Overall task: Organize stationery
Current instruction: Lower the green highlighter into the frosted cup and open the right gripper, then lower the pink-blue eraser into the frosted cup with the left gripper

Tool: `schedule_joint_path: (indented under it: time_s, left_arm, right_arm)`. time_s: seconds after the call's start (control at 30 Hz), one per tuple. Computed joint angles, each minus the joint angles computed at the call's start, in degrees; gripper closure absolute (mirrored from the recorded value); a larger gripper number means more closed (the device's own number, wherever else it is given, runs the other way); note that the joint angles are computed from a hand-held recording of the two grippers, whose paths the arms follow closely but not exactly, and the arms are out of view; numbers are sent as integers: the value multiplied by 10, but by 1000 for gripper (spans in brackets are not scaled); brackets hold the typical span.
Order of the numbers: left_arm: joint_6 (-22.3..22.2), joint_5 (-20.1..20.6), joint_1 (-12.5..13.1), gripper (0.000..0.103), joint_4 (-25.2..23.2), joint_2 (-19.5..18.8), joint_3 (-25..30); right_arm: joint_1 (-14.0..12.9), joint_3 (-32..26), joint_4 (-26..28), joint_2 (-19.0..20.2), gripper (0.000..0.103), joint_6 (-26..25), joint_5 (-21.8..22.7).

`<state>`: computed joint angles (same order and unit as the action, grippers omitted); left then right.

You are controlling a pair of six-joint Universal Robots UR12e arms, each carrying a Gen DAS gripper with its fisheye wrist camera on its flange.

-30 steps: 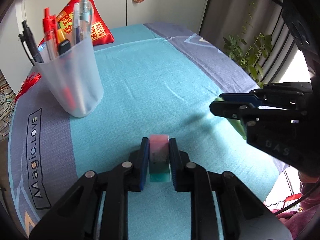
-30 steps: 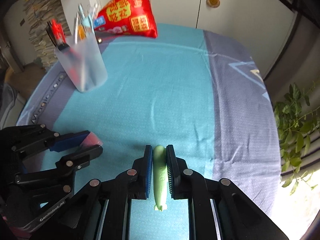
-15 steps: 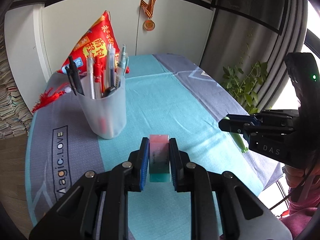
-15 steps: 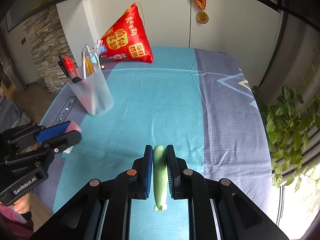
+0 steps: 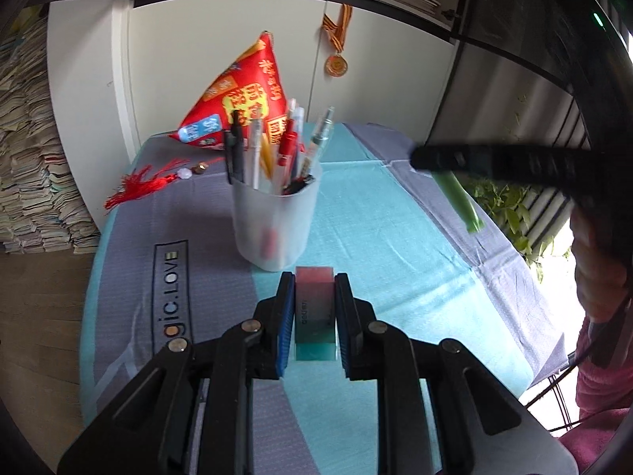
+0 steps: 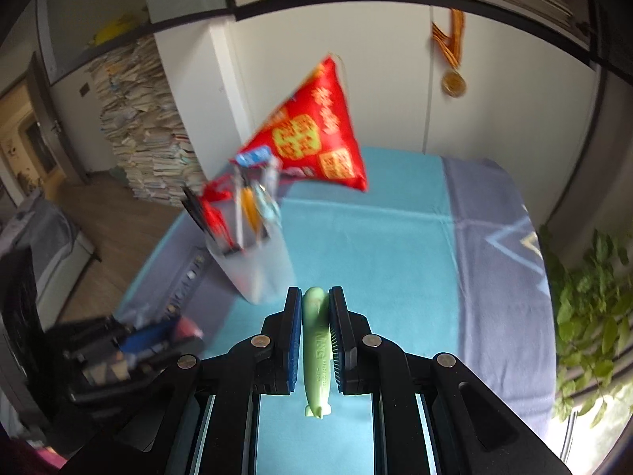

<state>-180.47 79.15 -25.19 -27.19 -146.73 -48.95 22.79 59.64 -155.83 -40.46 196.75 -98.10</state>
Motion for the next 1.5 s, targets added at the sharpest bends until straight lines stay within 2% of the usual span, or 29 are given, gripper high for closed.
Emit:
schedule_joint_path:
  time_s: [0.13, 0.33, 0.5, 0.6, 0.8, 1.03, 1.17, 1.5]
  left_arm:
    - [-9, 6, 4, 85, 14, 7, -14]
    - [-24, 16, 9, 85, 24, 16, -32]
    - [-24, 15, 11, 85, 25, 16, -32]
    - [-24, 12, 13, 85, 21, 14, -29]
    - [-25, 7, 15, 85, 7, 8, -18]
    - [-24, 6, 14, 85, 7, 7, -17]
    - [-22, 7, 13, 85, 7, 6, -14]
    - [-8, 8, 8, 85, 20, -4, 19]
  right_arm:
    - [0, -83, 23, 36, 89, -16, 23]
    - [2, -222, 85, 104, 89, -22, 28]
    - [4, -293, 118, 144, 89, -26, 26]
    - [5, -310, 133, 156, 89, -15, 18]
    - [1, -303, 135, 159, 89, 10, 27]
    - [-1, -270, 120, 142, 89, 19, 38]
    - [-1, -227, 86, 121, 89, 19, 36]
    - [1, -85, -30, 47, 89, 16, -10]
